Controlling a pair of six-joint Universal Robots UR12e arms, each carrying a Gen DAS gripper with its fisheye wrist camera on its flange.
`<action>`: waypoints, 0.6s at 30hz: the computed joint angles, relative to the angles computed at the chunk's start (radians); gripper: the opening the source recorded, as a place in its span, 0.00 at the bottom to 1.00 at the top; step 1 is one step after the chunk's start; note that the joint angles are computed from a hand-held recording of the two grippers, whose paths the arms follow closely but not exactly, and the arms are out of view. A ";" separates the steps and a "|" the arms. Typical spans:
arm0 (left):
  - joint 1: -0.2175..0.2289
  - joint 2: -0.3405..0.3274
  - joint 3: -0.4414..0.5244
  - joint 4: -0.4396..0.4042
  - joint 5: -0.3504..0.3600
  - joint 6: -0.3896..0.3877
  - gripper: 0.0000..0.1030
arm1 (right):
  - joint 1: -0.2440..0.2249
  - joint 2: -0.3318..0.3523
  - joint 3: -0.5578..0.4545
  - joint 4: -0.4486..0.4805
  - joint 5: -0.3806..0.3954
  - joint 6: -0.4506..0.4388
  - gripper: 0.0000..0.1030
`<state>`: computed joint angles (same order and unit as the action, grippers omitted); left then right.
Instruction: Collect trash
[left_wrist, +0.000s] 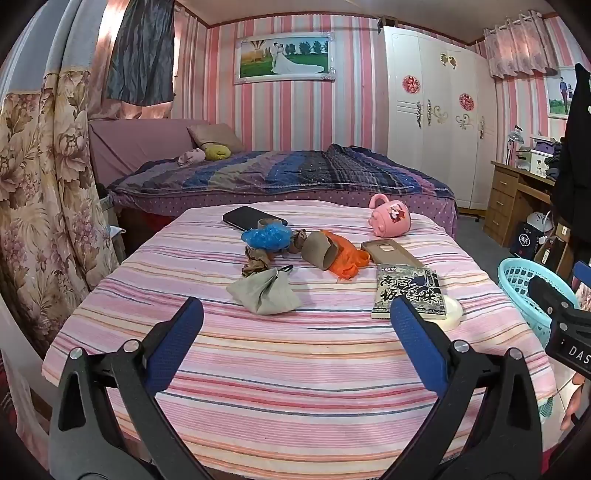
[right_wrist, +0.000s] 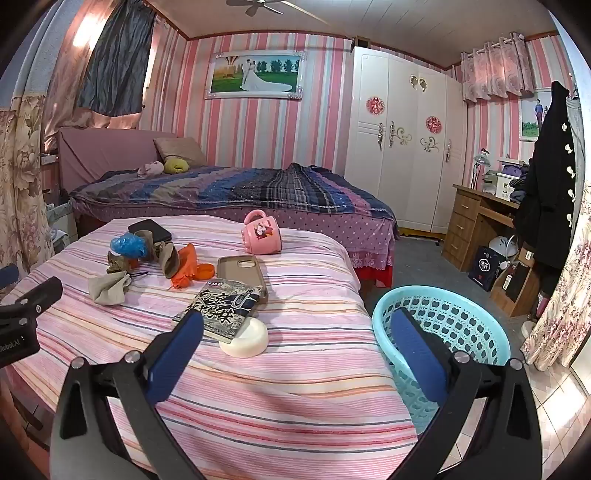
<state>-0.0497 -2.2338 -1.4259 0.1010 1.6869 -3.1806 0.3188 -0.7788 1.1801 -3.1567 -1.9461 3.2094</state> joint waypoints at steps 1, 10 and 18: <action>0.000 0.000 0.000 0.000 0.000 0.000 0.95 | 0.000 0.000 0.000 0.002 0.000 -0.001 0.96; 0.001 0.001 -0.001 -0.002 -0.005 -0.007 0.95 | 0.001 -0.001 0.001 0.000 -0.005 -0.003 0.96; 0.001 0.001 0.000 -0.003 -0.004 -0.007 0.95 | 0.000 -0.003 0.002 0.005 0.000 -0.001 0.96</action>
